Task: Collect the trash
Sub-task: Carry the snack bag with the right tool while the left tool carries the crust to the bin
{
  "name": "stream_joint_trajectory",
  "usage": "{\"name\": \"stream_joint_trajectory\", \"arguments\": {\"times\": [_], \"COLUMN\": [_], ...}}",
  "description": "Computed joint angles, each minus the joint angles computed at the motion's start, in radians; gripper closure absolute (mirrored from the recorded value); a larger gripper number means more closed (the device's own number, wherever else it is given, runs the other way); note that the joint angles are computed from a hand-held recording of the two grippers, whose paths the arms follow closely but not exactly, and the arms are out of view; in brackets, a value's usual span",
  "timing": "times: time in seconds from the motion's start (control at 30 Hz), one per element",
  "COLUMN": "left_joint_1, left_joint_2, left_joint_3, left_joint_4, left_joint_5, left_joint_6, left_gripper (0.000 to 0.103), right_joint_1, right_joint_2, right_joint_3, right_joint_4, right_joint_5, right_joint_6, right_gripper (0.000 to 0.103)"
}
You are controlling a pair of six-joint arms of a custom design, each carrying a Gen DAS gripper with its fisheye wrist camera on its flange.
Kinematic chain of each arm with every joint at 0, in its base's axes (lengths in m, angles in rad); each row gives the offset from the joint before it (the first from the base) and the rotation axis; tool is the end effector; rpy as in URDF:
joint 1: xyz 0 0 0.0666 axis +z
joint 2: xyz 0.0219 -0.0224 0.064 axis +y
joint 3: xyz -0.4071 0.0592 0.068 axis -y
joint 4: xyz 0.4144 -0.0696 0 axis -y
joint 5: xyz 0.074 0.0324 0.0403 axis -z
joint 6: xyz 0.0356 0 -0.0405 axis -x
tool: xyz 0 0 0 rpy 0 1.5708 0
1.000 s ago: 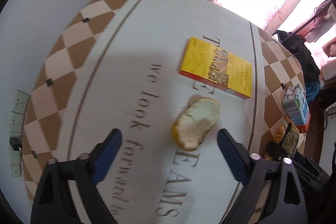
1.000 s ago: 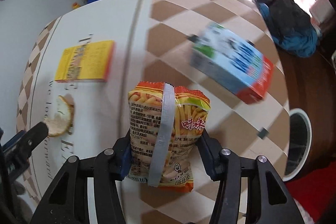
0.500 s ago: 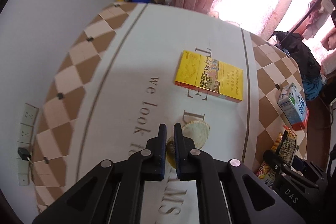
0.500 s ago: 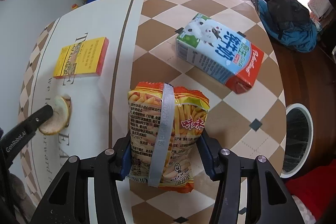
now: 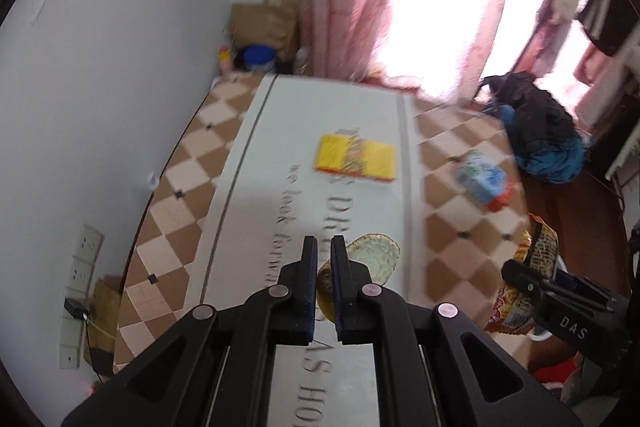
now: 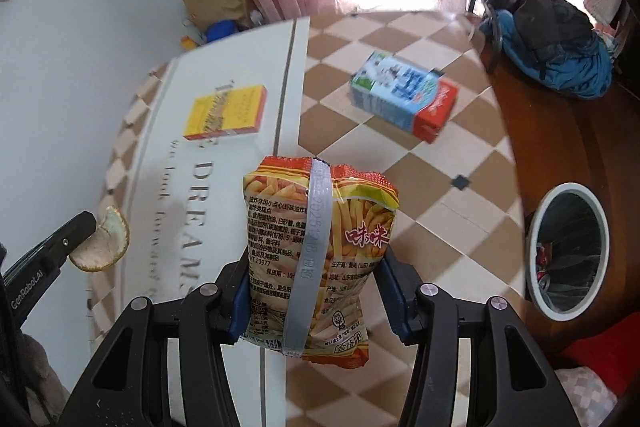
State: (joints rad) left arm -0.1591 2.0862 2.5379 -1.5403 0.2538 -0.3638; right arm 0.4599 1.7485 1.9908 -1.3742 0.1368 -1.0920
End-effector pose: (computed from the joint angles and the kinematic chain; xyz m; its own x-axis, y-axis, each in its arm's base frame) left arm 0.6943 -0.1209 0.5360 -0.7221 0.4647 -0.5125 0.5620 0.8260 -0.0429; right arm 0.5484 0.2658 0.5197 -0.7179 0.6256 -0.3053 0.5413 0.7774 0.3203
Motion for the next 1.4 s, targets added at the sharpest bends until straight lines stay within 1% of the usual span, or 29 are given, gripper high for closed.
{"name": "stream_joint_trajectory", "arguments": {"times": [0.13, 0.27, 0.33, 0.47, 0.63, 0.73, 0.77, 0.83, 0.9, 1.03, 1.1, 1.17, 1.2, 1.3, 1.33, 1.4], "left_joint_1": [-0.037, -0.098, -0.141, -0.234, -0.379, -0.472, -0.49, -0.54, -0.584, -0.639, -0.656, -0.667, -0.673, -0.681, -0.683, -0.683], "left_joint_2": [-0.081, -0.153, -0.185, -0.244, -0.292, -0.288, -0.284, -0.266, -0.229, -0.122, -0.066, -0.012, 0.013, 0.059, 0.064, 0.065], "left_joint_3": [-0.053, -0.112, -0.143, -0.228, -0.346, -0.397, -0.408, -0.431, -0.433, -0.372, -0.332, -0.289, -0.275, -0.251, -0.255, -0.272], "left_joint_4": [0.017, 0.032, 0.033, 0.055, 0.076, 0.074, 0.073, 0.069, 0.053, -0.02, -0.048, -0.081, -0.092, -0.123, -0.12, -0.108], "left_joint_5": [0.049, 0.097, 0.118, 0.135, 0.129, 0.111, 0.108, 0.09, 0.068, 0.031, 0.011, 0.001, -0.014, -0.046, -0.056, -0.076], "left_joint_6": [-0.021, -0.034, -0.037, -0.03, -0.009, 0.006, 0.008, 0.009, 0.015, 0.005, 0.002, -0.006, 0.001, -0.002, -0.005, 0.0], "left_gripper": [0.099, 0.099, 0.099, 0.099, 0.099, 0.099, 0.099, 0.099, 0.099, 0.098, 0.098, 0.097, 0.097, 0.093, 0.09, 0.063], "right_joint_1": [0.004, -0.007, -0.019, -0.057, -0.148, -0.233, -0.261, -0.348, -0.446, -0.613, -0.691, -0.751, -0.782, -0.833, -0.836, -0.846], "right_joint_2": [-0.095, -0.208, -0.275, -0.419, -0.603, -0.713, -0.74, -0.809, -0.866, -0.935, -0.948, -0.949, -0.938, -0.894, -0.879, -0.853], "right_joint_3": [-0.047, -0.11, -0.152, -0.263, -0.433, -0.557, -0.592, -0.691, -0.788, -0.948, -1.025, -1.093, -1.125, -1.181, -1.192, -1.215], "right_joint_4": [-0.006, -0.02, -0.043, -0.098, -0.176, -0.197, -0.2, -0.184, -0.155, -0.097, -0.07, -0.025, -0.004, 0.053, 0.069, 0.102], "right_joint_5": [0.049, 0.098, 0.126, 0.164, 0.153, 0.111, 0.097, 0.034, -0.041, -0.181, -0.24, -0.304, -0.33, -0.378, -0.388, -0.397], "right_joint_6": [-0.01, -0.027, -0.033, -0.062, -0.074, -0.061, -0.053, -0.019, 0.034, 0.145, 0.205, 0.252, 0.281, 0.339, 0.347, 0.358], "right_gripper": [0.047, 0.047, 0.047, 0.047, 0.047, 0.047, 0.047, 0.047, 0.047, 0.047, 0.047, 0.047, 0.047, 0.047, 0.047, 0.045]}}
